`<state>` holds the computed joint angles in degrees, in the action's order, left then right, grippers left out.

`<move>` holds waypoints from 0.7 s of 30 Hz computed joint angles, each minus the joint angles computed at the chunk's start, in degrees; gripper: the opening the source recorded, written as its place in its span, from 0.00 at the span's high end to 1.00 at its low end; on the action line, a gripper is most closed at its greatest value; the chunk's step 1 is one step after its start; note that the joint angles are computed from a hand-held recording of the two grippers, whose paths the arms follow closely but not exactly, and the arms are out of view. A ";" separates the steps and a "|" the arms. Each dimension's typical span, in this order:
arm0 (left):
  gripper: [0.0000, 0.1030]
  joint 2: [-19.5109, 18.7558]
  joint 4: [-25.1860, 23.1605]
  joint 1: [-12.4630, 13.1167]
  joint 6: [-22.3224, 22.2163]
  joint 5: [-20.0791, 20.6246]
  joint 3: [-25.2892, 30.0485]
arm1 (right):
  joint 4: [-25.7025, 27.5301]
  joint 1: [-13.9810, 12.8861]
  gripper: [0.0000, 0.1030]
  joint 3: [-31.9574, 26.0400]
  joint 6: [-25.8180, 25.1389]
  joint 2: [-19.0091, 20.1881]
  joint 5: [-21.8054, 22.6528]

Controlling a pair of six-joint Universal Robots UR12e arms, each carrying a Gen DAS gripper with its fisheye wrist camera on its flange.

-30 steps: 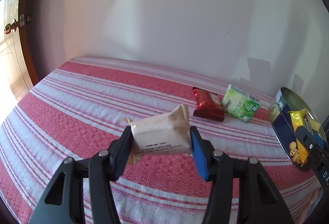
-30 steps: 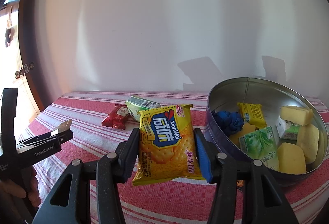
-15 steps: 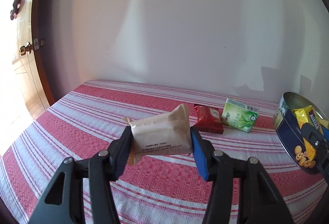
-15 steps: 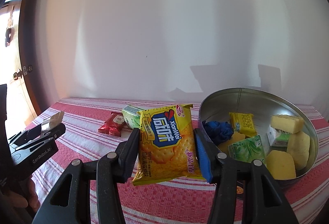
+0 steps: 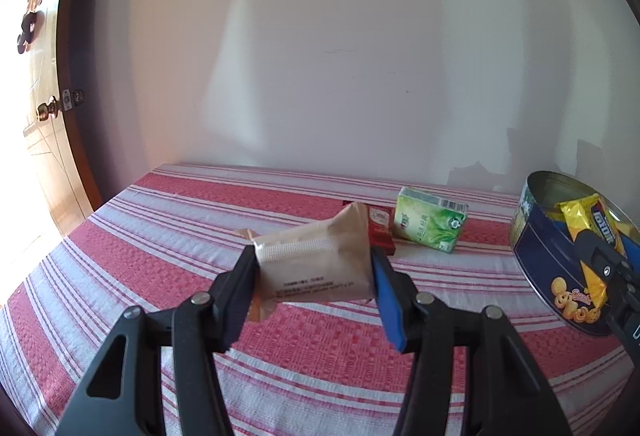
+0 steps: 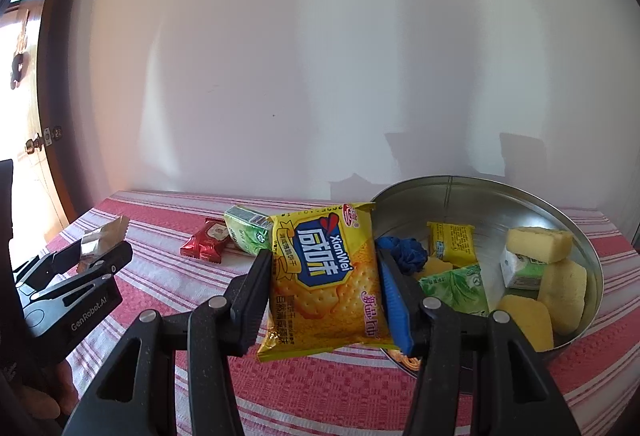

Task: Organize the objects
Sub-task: 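Carry the cream pastry and Xianwei cracker packet over the tin with both tools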

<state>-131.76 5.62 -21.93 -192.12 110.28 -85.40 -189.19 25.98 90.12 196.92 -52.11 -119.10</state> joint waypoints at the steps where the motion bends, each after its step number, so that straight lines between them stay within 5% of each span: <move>1: 0.47 -0.03 -0.09 -0.16 -0.07 -0.04 0.07 | -0.04 -0.11 0.47 0.21 0.15 -0.12 0.04; 21: 0.47 -0.67 -0.75 -2.88 0.26 -2.79 2.41 | -4.38 -2.16 0.47 5.25 -2.14 -2.81 -0.90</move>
